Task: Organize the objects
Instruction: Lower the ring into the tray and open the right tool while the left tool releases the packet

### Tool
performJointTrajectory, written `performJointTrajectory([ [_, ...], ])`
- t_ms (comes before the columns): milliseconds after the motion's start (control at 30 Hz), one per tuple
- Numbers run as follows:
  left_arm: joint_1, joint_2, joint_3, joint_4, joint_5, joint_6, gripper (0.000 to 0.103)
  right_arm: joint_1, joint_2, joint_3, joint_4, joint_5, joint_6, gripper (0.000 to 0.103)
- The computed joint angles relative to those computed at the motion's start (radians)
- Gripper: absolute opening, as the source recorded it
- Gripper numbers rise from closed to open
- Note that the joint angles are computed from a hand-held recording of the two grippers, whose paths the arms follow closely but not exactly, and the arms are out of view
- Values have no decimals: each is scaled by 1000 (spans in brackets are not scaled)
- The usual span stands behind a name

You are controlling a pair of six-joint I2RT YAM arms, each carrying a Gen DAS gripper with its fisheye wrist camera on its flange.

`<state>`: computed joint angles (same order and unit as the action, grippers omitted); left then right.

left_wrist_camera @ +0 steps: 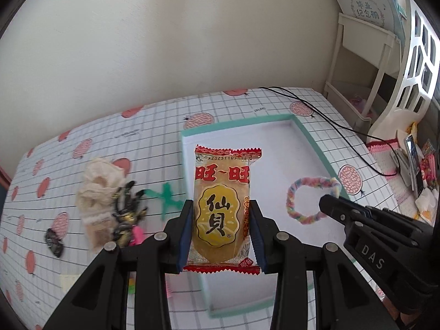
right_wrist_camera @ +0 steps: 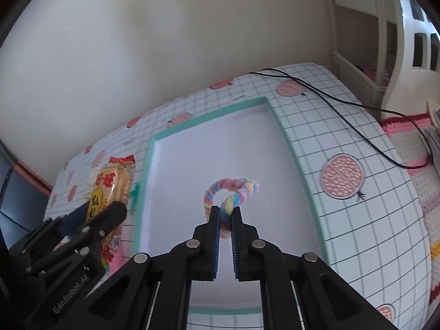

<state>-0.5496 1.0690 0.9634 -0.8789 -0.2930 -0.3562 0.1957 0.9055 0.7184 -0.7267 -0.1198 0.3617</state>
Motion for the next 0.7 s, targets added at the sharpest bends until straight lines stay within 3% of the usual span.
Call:
performJointTrajectory([
  [267, -9, 77, -74, 107, 62, -43, 40, -31, 43, -38, 18, 8, -42, 9],
  [700, 24, 107, -115, 143, 135, -67, 41, -3, 53, -49, 17, 41, -19, 11],
])
